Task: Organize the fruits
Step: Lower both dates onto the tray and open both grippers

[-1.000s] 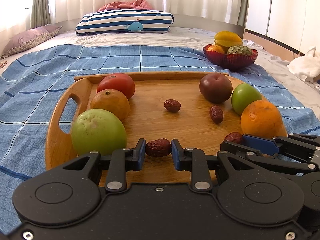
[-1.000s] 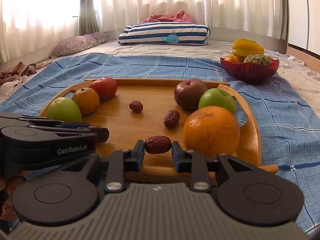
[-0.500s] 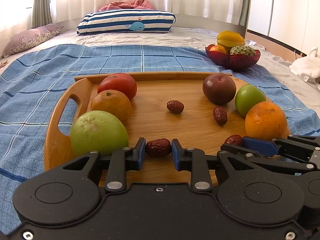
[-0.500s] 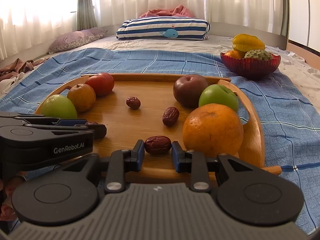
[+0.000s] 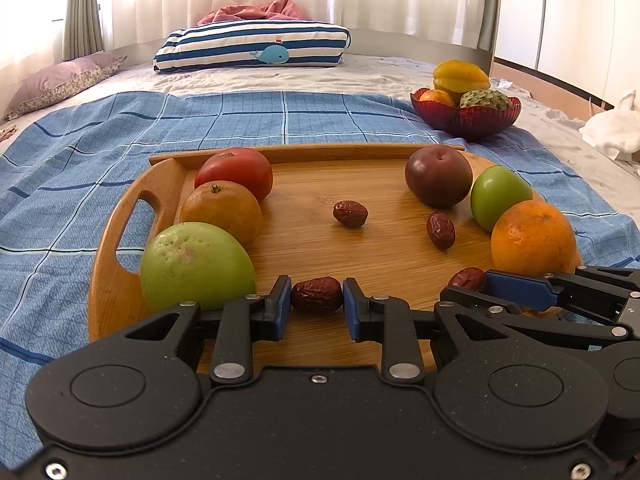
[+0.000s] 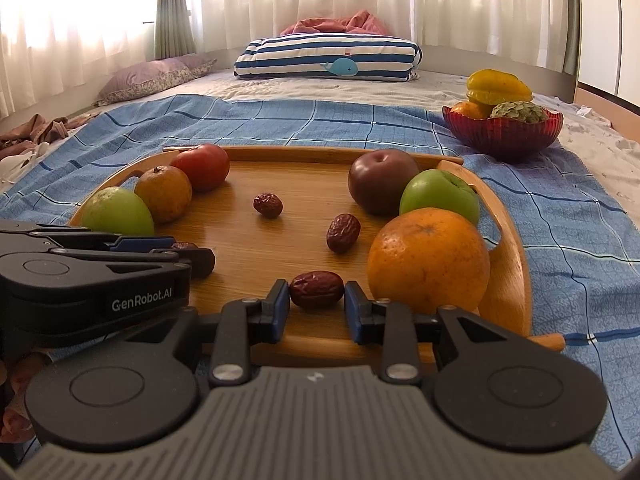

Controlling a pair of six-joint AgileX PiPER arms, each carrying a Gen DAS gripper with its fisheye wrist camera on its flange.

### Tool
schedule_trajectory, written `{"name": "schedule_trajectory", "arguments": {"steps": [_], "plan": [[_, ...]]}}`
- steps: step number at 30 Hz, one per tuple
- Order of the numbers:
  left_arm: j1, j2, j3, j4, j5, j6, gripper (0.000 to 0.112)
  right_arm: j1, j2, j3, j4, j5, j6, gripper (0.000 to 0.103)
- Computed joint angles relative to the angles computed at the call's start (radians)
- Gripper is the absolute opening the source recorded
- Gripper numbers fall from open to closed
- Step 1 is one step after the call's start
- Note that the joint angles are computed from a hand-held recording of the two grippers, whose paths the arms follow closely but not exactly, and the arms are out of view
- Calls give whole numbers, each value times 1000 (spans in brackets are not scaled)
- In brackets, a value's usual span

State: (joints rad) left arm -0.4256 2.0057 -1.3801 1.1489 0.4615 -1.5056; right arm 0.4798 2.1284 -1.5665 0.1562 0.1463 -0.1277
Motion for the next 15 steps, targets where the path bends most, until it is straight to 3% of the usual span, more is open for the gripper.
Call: {"name": "schedule_trajectory", "arguments": {"steps": [1, 8, 15], "plan": [[0, -1, -1, -7, 1, 5, 27, 0, 0, 0, 12, 0, -12, 47], [-9, -21, 21, 5, 7, -14, 38, -8, -22, 32, 167, -10, -155, 47], [-32, -66, 71, 58, 24, -76, 45, -5, -72, 108, 260, -57, -255, 54]]}}
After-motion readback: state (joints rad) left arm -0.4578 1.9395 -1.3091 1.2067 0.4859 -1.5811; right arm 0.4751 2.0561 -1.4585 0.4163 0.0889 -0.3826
